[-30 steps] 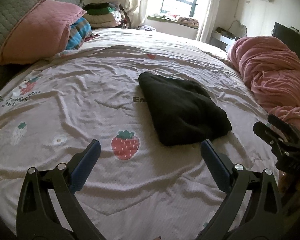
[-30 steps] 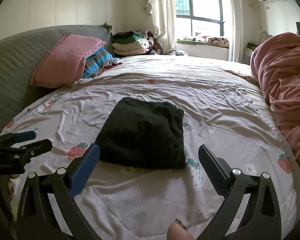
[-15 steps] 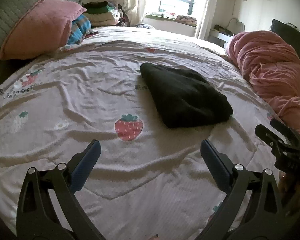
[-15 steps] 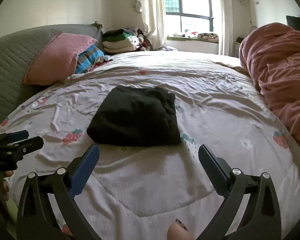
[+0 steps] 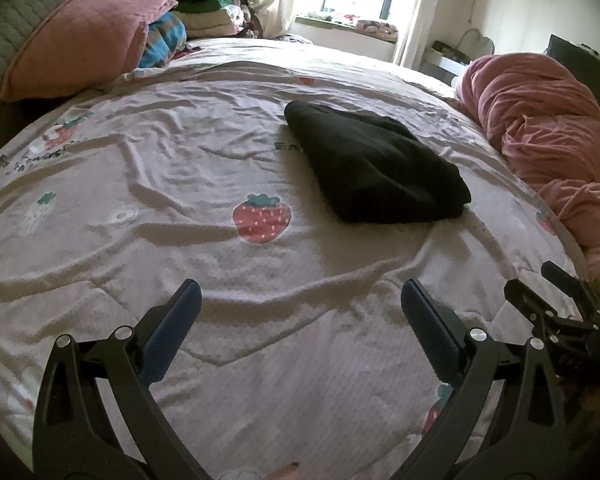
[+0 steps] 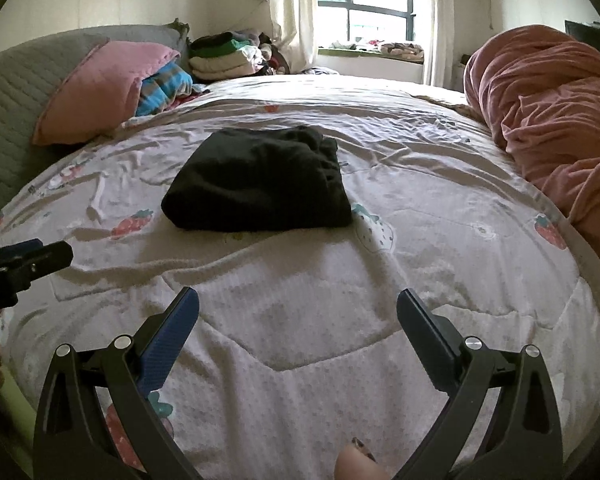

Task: Fold small clothes

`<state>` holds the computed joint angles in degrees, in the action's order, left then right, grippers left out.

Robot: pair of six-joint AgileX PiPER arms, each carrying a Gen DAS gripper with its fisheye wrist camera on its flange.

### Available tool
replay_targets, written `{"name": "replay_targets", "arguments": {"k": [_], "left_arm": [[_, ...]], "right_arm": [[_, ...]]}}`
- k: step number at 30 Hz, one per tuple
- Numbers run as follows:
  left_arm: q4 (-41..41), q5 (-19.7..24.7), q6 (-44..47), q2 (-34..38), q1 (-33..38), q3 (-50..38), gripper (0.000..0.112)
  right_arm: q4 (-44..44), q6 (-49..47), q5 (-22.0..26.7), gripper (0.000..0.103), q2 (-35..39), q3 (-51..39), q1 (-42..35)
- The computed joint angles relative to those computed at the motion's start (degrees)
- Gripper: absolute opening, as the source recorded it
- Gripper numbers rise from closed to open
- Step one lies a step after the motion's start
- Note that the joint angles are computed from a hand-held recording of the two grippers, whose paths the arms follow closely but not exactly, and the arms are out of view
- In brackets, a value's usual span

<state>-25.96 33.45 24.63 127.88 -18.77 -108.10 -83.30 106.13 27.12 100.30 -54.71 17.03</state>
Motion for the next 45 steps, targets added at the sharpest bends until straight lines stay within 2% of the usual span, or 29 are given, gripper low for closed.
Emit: {"name": "replay_targets", "arguments": {"k": [13, 45], "left_arm": [[1.28, -0.47, -1.04, -0.47, 0.00, 0.98, 0.094], [5.91, -0.11, -5.13, -0.26, -0.29, 0.57, 0.094]], "right_arm": [[3.62, -2.44, 0.32, 0.098, 0.56, -0.72, 0.19], [4.34, -3.43, 0.47, 0.099, 0.15, -0.69, -0.04]]}}
